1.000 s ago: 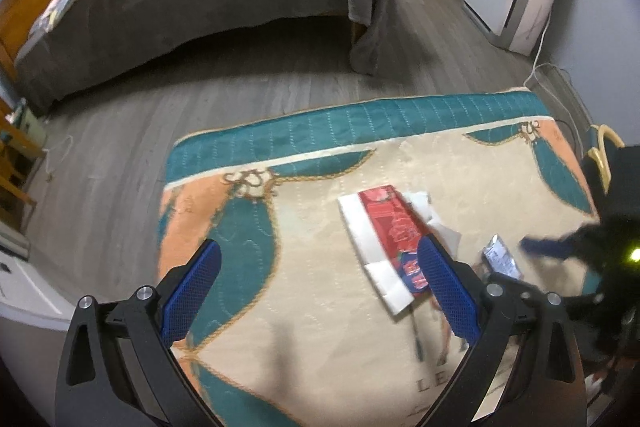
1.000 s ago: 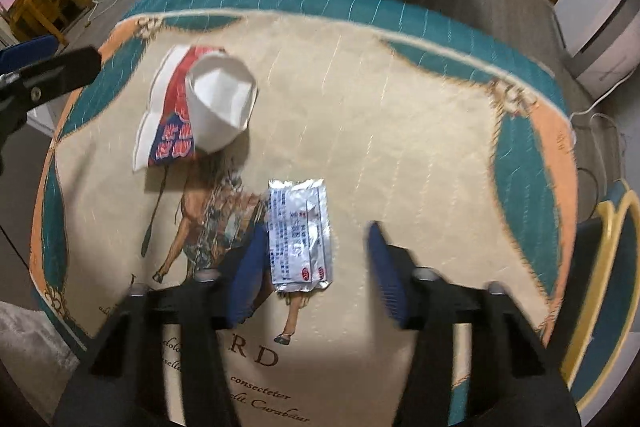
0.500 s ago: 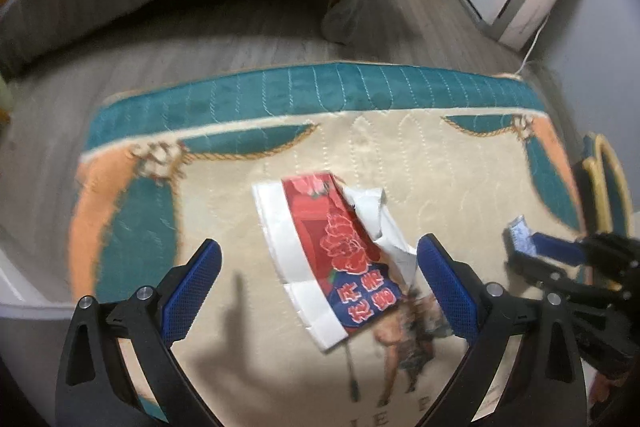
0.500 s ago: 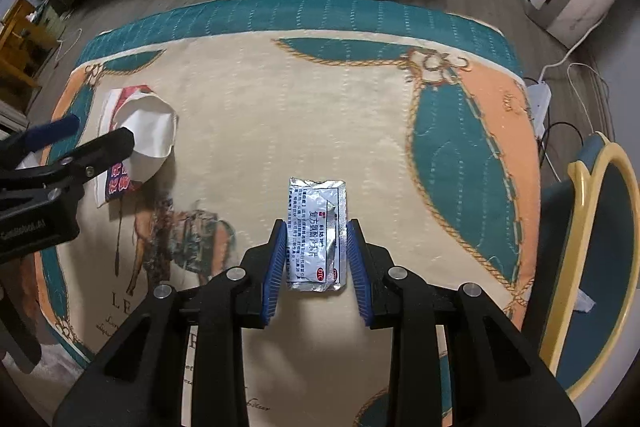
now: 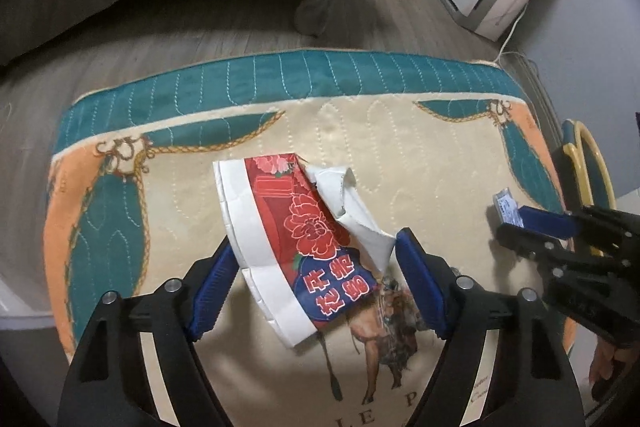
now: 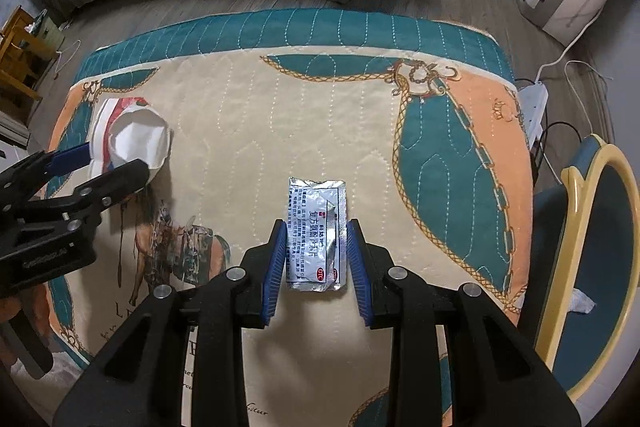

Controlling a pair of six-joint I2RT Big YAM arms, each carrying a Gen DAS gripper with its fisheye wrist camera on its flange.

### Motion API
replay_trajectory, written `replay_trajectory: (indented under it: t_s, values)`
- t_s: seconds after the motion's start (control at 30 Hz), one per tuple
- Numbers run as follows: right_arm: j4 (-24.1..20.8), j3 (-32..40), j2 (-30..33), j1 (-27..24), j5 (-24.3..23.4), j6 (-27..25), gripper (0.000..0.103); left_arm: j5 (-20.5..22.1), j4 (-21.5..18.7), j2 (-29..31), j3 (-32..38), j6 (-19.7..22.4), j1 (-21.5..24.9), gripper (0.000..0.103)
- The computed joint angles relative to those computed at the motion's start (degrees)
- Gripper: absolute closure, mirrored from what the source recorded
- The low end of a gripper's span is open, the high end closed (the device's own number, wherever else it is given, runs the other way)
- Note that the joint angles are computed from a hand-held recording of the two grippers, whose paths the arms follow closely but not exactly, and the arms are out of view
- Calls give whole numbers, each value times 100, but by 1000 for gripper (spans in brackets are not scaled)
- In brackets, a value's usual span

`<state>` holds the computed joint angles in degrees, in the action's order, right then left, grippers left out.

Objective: Collect trash
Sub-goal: 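Carry the paper cup and silver packet over the teal bin with both tools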

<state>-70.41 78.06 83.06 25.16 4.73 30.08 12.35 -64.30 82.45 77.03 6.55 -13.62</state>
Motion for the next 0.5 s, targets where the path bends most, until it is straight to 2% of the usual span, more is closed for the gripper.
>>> replay_trajectory:
  t_s: [0.3,0.5]
  values:
    - [-264,91,-427,137,258,479,73,-20,-212,-411,223,140,39,25]
    - [-484,318,-1132,29,694,543,73,27,-301,-787,463,229,-87,25]
